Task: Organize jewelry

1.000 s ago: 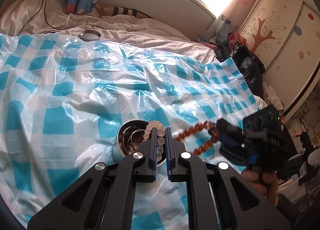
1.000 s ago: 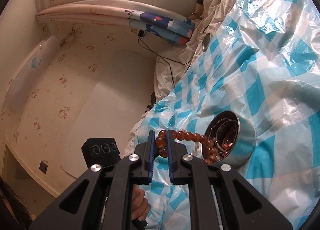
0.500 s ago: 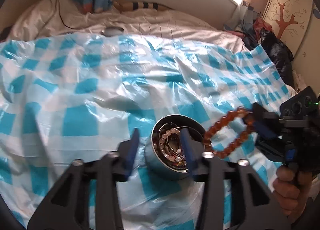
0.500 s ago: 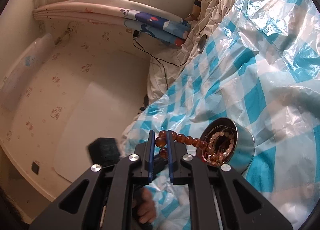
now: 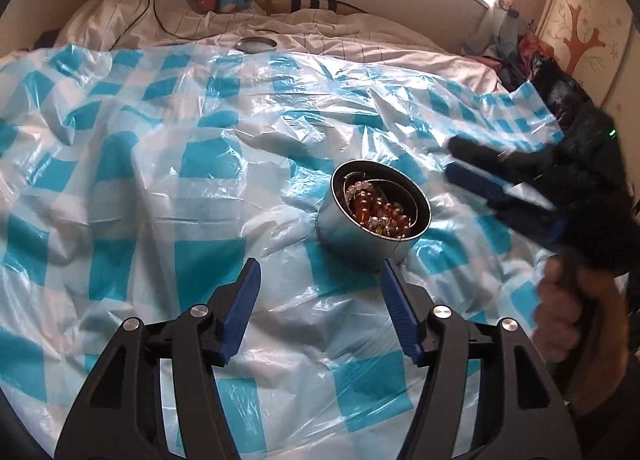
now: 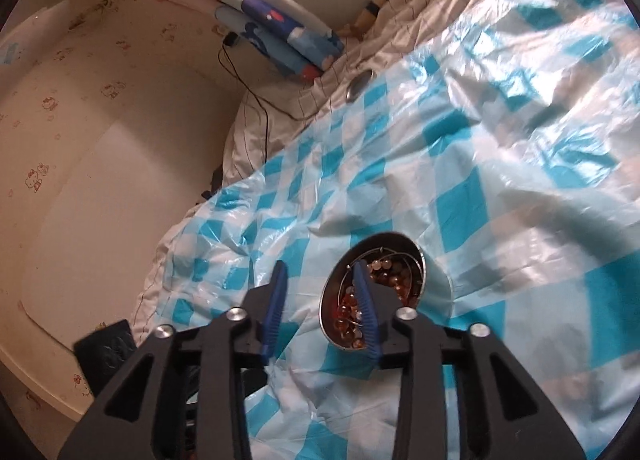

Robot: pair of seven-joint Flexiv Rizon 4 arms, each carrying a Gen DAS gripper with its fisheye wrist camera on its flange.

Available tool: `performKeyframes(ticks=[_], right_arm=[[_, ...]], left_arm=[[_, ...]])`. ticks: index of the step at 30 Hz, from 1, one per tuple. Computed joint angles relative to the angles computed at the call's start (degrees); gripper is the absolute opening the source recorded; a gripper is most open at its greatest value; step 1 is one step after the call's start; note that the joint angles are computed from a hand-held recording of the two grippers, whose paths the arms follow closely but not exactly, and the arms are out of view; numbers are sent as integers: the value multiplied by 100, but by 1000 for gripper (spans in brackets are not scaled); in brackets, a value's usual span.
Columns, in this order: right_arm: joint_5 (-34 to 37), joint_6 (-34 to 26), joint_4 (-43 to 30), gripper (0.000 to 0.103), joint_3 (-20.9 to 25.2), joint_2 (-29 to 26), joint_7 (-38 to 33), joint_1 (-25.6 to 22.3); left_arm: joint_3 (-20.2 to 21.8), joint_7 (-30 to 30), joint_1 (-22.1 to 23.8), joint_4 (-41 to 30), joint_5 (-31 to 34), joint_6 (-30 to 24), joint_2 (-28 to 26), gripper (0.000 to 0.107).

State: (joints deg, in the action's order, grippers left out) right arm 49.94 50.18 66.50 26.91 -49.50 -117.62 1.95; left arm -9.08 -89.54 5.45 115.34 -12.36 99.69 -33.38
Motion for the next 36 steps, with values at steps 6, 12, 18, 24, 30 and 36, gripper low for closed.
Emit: performKeyframes(ticks=[6,12,18,24,30,36], right_arm=[[-618,-1,699,57,-380,546,232,202],[-2108,873,1856,75,-1055,1063,580,873],[-2980,1617,2754,81,-1118,1481,953,967],[-3766,2961,4107,92,-1334,2033,1289,1232],[-4027,3441,4261,92,-1114,1889,1656,1022],[-4437,3560,4230,93,-910,1766,1992,889]], left_arm=[[1595,-71,-1481,-80,-88,-111,39,71],[2464,-424,-2373,90,-370,-70,44,86],[3384,-742,-3349,384,-536,35,14,94],[3991,-579,-4053,452,-749,11,-91,96],[4052,-474,-4245,415,-883,78,-133,96],[4080,-423,-4296,348,-992,103,-248,96]])
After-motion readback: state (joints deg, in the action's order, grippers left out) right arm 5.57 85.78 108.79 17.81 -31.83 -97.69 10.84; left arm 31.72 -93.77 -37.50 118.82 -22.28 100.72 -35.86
